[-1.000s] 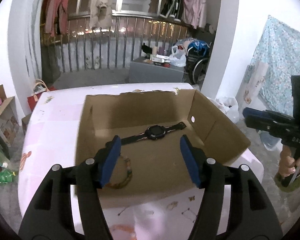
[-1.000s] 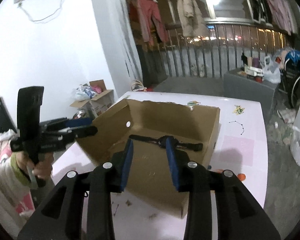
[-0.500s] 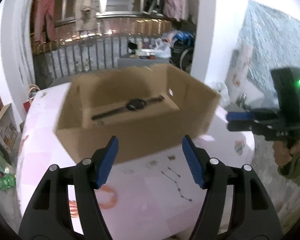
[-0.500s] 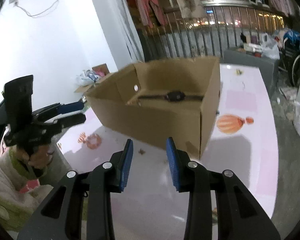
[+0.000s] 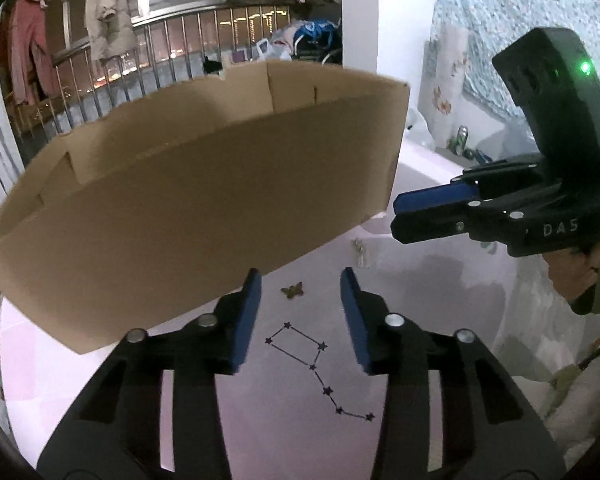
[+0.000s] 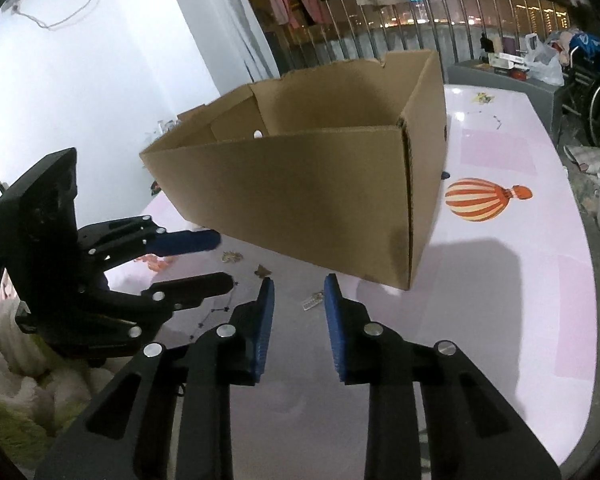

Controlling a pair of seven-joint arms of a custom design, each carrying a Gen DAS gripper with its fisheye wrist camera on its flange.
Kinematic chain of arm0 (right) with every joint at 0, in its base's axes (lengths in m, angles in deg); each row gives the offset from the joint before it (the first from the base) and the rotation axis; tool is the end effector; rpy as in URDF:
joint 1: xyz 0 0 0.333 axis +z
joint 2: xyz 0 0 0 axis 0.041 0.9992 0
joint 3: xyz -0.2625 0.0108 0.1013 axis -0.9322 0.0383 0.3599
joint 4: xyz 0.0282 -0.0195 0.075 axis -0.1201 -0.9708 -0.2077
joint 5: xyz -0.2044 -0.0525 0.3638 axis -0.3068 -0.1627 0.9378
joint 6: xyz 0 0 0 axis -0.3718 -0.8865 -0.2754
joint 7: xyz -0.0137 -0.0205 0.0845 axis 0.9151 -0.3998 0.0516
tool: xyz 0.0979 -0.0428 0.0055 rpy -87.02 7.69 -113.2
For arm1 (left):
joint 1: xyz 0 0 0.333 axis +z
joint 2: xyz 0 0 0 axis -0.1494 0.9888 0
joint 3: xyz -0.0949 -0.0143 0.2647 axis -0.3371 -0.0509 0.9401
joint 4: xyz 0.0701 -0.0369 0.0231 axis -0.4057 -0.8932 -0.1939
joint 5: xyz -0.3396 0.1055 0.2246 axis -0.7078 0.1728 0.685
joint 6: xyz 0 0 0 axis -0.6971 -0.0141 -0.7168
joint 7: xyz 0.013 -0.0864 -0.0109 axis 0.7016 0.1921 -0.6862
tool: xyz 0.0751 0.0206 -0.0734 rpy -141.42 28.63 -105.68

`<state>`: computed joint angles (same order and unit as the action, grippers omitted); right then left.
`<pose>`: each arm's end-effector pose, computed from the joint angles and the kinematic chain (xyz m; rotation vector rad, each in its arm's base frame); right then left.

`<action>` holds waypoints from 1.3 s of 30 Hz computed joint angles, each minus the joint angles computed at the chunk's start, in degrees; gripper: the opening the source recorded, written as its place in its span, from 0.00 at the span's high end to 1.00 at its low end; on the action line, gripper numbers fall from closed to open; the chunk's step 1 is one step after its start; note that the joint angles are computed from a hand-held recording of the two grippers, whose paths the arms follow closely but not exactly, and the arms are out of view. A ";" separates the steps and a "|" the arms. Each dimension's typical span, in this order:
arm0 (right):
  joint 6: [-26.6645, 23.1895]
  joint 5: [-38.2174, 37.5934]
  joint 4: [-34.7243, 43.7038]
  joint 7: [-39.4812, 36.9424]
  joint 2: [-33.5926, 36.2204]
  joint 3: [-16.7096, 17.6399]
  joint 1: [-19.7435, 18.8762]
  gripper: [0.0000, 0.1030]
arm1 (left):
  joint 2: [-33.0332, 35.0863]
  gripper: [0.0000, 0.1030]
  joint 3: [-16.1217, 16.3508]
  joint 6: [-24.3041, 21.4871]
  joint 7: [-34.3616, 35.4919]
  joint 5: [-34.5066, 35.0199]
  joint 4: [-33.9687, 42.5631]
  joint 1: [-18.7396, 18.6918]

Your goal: Organize jewelry

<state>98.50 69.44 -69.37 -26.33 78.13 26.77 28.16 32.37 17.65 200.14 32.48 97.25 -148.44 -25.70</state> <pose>0.5146 0.3337 0.3609 -1.8771 1.3167 -0.2235 0.5011 -0.3887 0.3675 -1.1087 2.3126 -1.0095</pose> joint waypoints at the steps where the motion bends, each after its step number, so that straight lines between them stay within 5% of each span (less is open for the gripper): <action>1: -0.21 -1.62 0.18 1.29 0.51 -0.74 0.54 0.77 | 0.54 0.67 -1.08 -0.42 1.36 -1.01 0.26 0.98; 19: -2.01 -15.22 2.64 10.64 3.82 -3.85 2.33 0.77 | 3.15 0.74 0.50 -3.88 3.53 -0.46 3.37 -0.79; 25: -2.11 -19.76 1.96 14.05 3.29 -5.25 3.42 0.77 | 3.58 0.83 -1.89 -4.49 6.32 -3.42 3.74 0.79; 39: -2.79 -23.04 1.99 16.92 3.22 -5.28 3.36 0.77 | 1.49 0.91 -1.48 -4.97 6.68 -5.43 1.49 0.40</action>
